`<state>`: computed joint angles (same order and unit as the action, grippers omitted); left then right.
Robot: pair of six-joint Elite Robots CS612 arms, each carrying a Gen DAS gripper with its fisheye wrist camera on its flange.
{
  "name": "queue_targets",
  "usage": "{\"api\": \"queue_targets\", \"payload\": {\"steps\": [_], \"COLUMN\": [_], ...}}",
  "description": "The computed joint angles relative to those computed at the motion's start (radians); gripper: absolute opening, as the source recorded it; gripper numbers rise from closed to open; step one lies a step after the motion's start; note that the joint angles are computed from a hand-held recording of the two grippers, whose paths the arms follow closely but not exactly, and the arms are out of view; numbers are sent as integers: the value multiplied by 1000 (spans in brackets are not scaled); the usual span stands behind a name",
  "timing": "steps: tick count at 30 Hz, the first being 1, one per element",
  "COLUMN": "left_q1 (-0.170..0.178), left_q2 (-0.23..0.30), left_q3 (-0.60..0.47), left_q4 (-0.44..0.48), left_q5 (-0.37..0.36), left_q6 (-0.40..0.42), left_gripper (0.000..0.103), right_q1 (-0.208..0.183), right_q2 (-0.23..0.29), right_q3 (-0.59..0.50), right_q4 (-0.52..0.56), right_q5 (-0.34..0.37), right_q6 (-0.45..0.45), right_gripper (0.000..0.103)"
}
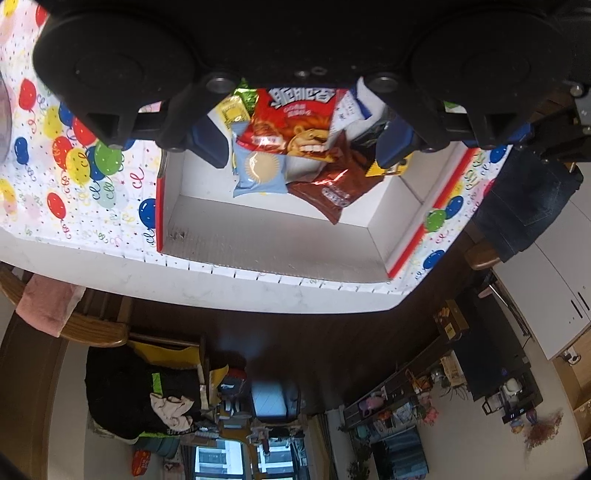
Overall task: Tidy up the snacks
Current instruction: 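Move both tools back toward the beige bag and dark wrapper on the tablecloth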
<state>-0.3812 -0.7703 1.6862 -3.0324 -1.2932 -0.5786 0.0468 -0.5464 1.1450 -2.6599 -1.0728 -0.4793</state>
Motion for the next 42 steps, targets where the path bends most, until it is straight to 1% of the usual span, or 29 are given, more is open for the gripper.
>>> {"api": "queue_targets", "payload": {"steps": [1,4,5,8,10,12,15,16,18,19,25,27,29,31,33,34,36,39,42], "left_q1": [0,0,1,4,3,2,4,5,6,5,4,0,2,3,5,6,9,11,10], "left_q2": [-5,-22,-28,-45,-54,-63,-76,-80,-85,-87,-88,-86,-83,-81,-78,-75,-69,-60,-46], "left_q3": [11,45,57,93,114,135,167,178,200,212,271,292,307,320,327,329,330,331,330], "left_q4": [-13,-48,-62,-106,-128,-151,-183,-195,-223,-241,-326,-355,-373,-381,-374,-368,-352,-330,-319], "left_q5": [4,8,6,7,20,29,22,16,11,13,-2,6,-10,-18,-30,-38,-50,-74,-96], "left_q6": [8,28,32,46,57,68,86,91,98,100,110,98,84,68,58,52,45,52,81], "left_gripper": [64,64,64,64,64,64,64,65,75,79,80,80,82,82,82,82,82,82,82], "right_q1": [0,-3,-3,-5,-5,-6,-8,-8,-11,-13,-21,-27,-29,-29,-28,-25,-26,-21,-18], "right_q2": [-10,-37,-46,-73,-89,-103,-123,-129,-139,-143,-165,-167,-168,-169,-171,-170,-165,-157,-154], "right_q3": [18,68,86,138,172,204,251,265,293,307,392,423,449,475,485,500,516,536,543], "right_q4": [-14,-54,-75,-119,-152,-180,-222,-235,-262,-274,-346,-378,-410,-441,-444,-447,-482,-524,-506], "right_q5": [-1,6,9,23,26,31,38,41,50,52,47,67,61,48,40,17,2,-36,-65], "right_q6": [8,27,33,39,45,50,61,65,74,76,66,63,61,56,56,72,97,130,126], "right_gripper": [87,89,91,92,94,94,94,94,100,100,102,103,103,103,103,103,103,103,103]}}
